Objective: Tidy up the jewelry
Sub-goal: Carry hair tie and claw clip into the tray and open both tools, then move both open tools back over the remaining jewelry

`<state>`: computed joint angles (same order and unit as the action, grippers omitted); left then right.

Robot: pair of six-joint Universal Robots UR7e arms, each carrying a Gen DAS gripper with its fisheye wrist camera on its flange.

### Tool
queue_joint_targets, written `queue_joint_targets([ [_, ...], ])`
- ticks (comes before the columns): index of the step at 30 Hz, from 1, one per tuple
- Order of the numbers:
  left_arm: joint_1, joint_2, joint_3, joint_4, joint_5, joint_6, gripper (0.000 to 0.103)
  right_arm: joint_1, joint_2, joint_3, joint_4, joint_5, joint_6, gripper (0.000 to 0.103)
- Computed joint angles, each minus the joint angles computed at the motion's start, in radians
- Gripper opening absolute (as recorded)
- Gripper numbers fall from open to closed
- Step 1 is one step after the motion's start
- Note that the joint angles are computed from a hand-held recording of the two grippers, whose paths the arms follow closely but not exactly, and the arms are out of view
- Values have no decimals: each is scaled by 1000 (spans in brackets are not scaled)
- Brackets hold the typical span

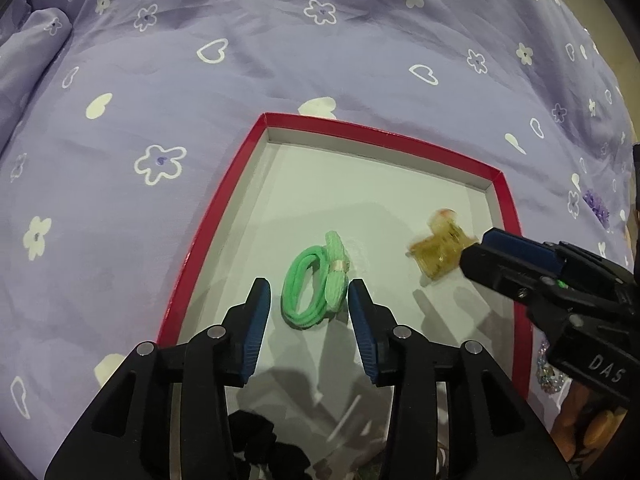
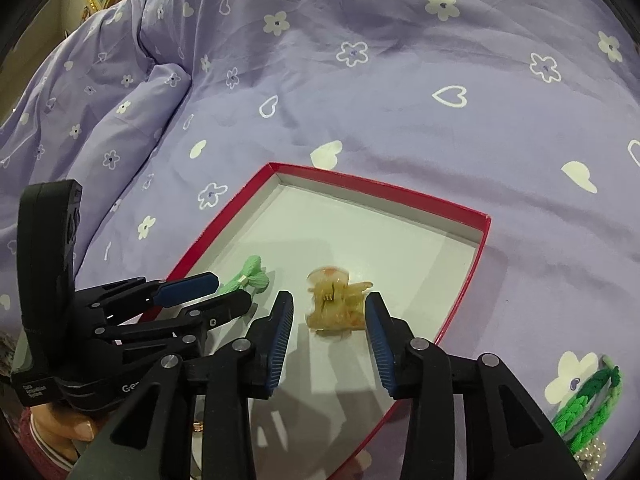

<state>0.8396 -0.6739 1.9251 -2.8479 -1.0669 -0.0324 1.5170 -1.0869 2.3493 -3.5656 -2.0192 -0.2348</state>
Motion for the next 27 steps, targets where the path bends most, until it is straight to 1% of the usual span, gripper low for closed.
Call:
queue_joint_targets([
  [8,-32,-47,50,-27,-2,-8,41,26,-60,50,-40,1,8,40],
  [16,-73,-81,78,-31,-29,-29,42,39,-133,116,-74,1,29,41],
  [19,-97,-93,93,-39,-47,-36,42,37,-175,162,-102,-1,43,41],
  [21,-116,-99,105,-44,-61,-42,44,32,-202,195,-122,-1,48,41],
  [24,-144,-103,121,-50,-85,-48,45,23,-244,241,-146,-10,56,43],
  [27,-174,-103,137,-54,-109,-53,45,2,-300,294,-164,-12,66,43],
])
